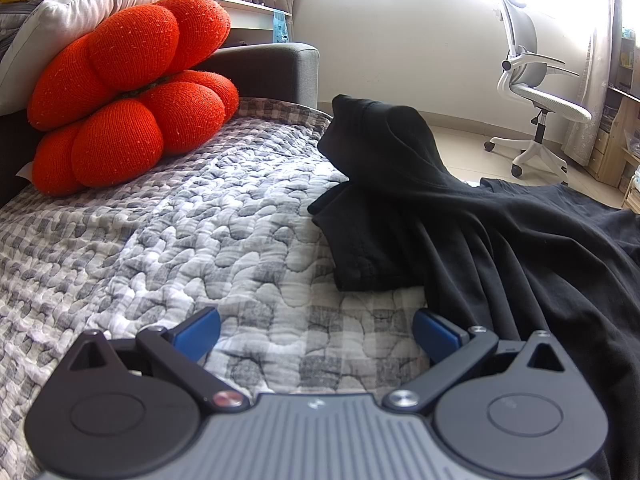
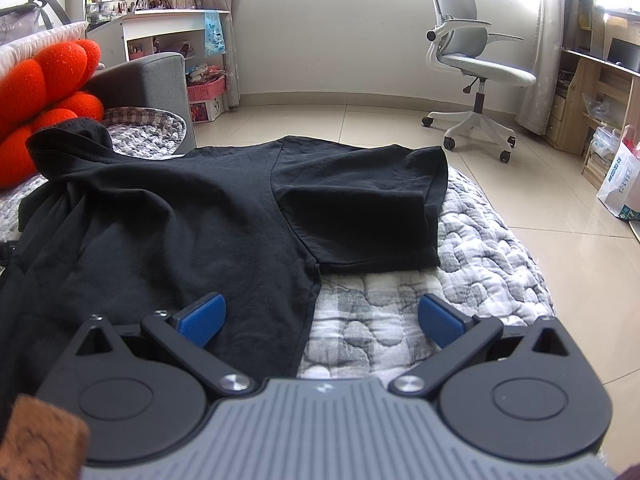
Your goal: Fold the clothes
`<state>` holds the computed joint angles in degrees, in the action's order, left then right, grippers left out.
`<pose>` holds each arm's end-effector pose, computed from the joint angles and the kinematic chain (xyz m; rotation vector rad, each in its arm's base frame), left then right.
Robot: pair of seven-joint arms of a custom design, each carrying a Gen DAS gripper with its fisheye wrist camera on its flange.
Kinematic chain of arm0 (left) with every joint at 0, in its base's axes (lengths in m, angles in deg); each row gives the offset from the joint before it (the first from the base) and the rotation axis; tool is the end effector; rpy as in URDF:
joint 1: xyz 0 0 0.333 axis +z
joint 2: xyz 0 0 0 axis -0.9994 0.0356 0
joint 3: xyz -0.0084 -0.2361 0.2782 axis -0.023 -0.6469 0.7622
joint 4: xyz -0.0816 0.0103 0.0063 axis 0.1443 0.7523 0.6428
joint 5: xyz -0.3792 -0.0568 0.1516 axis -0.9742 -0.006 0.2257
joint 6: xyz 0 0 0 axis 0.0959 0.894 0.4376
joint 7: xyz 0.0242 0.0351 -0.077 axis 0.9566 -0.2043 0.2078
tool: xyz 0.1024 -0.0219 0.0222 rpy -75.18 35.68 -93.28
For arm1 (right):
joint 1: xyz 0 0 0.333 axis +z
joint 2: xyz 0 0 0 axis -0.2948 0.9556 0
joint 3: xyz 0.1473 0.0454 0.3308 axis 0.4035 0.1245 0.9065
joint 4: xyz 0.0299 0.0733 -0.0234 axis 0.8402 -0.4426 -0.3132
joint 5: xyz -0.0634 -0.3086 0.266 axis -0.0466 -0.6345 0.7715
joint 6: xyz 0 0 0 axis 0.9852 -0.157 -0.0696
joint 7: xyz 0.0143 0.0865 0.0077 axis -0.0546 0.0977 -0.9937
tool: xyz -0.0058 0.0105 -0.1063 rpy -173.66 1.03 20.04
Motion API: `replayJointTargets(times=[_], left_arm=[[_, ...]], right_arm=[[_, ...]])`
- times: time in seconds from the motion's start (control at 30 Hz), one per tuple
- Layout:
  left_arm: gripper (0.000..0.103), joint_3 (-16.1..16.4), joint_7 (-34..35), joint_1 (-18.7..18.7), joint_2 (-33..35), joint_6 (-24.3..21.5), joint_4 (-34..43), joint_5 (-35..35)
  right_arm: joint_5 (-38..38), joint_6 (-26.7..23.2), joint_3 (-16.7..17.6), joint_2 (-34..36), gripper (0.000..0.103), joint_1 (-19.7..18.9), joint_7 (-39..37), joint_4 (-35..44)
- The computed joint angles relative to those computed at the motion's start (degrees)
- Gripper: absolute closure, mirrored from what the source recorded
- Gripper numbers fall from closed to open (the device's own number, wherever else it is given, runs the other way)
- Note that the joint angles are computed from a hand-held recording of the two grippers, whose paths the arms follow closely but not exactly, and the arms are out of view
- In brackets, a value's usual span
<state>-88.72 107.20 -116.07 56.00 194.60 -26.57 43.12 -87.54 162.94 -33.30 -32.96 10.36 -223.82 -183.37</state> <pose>0.5505 -0.4196 0.4927 -1.3710 2.0102 -0.9803 0.4044 0.3353 0.4747 -1.3170 2.0394 -1.0062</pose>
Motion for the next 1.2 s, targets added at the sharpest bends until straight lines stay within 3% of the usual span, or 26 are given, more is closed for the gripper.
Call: replayJointTargets(times=[0.83,1.0,1.2], left_arm=[[0.000,0.3,-0.4,-0.3,0.1,-0.5,0.3,0.5],[0.000,-0.5,2.1,0.7,0.6,0.9,0.4,-3.1],[0.000,0.2,1.4,-0.8,1.4,-1.4,2.1,-2.6]], right_arm=[[-0.1,0.1,0.0,-0.2,0.000,0.0,0.0,-0.2],[0.0,0.1,0.0,-0.3,0.000,-0.1,-0.3,-0.2],[1.4,1.1,-0.3,-0.7,0.000,-0.1,-1.0,-0.2]])
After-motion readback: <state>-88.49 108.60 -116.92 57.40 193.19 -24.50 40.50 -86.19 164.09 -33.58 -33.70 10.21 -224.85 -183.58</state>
